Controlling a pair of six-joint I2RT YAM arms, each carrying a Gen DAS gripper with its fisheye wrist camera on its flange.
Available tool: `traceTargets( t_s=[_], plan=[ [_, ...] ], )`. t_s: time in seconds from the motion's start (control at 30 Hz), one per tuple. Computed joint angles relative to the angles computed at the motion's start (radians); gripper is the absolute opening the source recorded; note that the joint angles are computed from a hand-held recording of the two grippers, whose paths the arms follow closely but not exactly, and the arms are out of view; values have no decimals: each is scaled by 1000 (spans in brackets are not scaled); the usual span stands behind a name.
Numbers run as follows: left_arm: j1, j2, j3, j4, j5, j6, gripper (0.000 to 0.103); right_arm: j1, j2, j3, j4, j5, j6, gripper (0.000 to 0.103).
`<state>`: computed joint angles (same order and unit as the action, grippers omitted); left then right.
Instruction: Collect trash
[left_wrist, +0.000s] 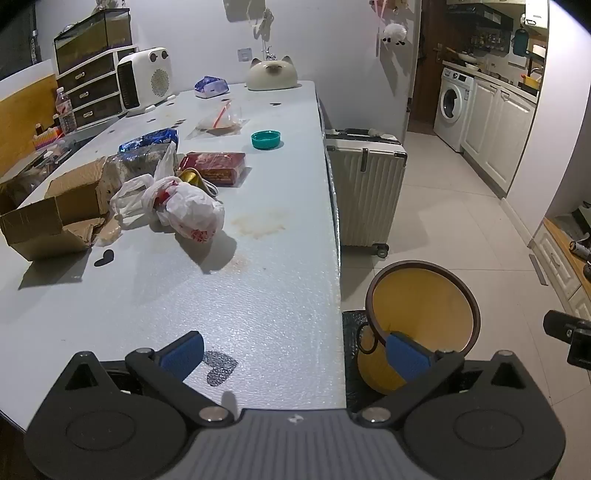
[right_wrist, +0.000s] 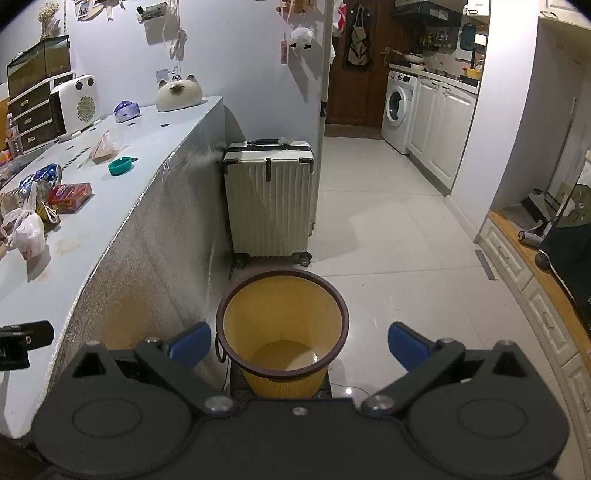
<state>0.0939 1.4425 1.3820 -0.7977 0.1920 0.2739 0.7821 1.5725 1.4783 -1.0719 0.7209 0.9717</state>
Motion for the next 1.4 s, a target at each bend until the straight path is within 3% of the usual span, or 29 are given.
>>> traceTargets(
  t_s=[1.4],
  plan=[
    [-1,2,2,1,5,-4,103,19,-8,17,-30,15,13,103]
  ],
)
